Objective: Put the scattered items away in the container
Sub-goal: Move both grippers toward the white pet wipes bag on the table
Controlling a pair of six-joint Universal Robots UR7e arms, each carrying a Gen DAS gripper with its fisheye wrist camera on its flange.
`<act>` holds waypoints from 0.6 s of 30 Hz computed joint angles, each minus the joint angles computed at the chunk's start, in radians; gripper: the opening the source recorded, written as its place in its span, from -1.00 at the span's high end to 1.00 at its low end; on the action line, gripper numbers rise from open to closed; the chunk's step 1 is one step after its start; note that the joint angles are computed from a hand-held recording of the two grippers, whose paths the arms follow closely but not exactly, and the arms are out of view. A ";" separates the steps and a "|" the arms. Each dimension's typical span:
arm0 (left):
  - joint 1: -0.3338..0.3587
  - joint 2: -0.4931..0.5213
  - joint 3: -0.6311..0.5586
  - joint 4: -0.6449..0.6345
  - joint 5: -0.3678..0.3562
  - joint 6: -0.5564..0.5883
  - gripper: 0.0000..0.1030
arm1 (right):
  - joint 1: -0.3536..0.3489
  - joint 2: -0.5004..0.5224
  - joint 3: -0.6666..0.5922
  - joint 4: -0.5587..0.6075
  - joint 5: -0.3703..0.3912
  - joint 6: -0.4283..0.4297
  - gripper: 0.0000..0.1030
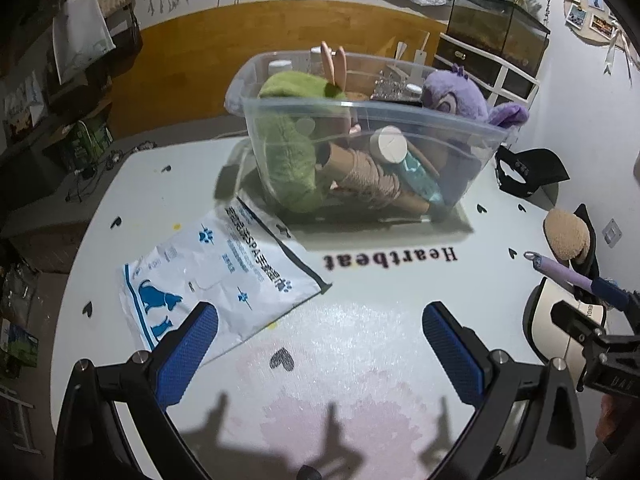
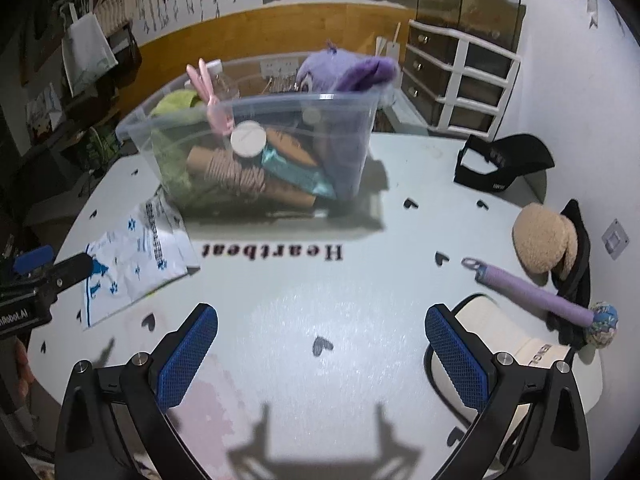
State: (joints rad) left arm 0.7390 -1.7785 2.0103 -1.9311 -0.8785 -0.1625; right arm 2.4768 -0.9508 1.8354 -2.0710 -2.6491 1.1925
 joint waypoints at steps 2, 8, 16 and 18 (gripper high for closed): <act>0.004 0.001 0.005 0.003 -0.003 0.004 -0.99 | -0.004 0.001 0.011 -0.011 0.015 0.000 -1.00; 0.011 0.007 0.017 0.026 -0.010 0.013 -0.99 | -0.013 -0.002 0.037 -0.007 0.038 0.030 -0.91; 0.014 0.035 0.029 0.031 -0.062 0.040 -0.99 | -0.013 -0.039 0.077 0.058 0.060 0.141 -0.84; 0.010 0.046 0.031 0.028 -0.071 0.042 -0.99 | -0.012 -0.050 0.085 0.083 0.062 0.176 -0.84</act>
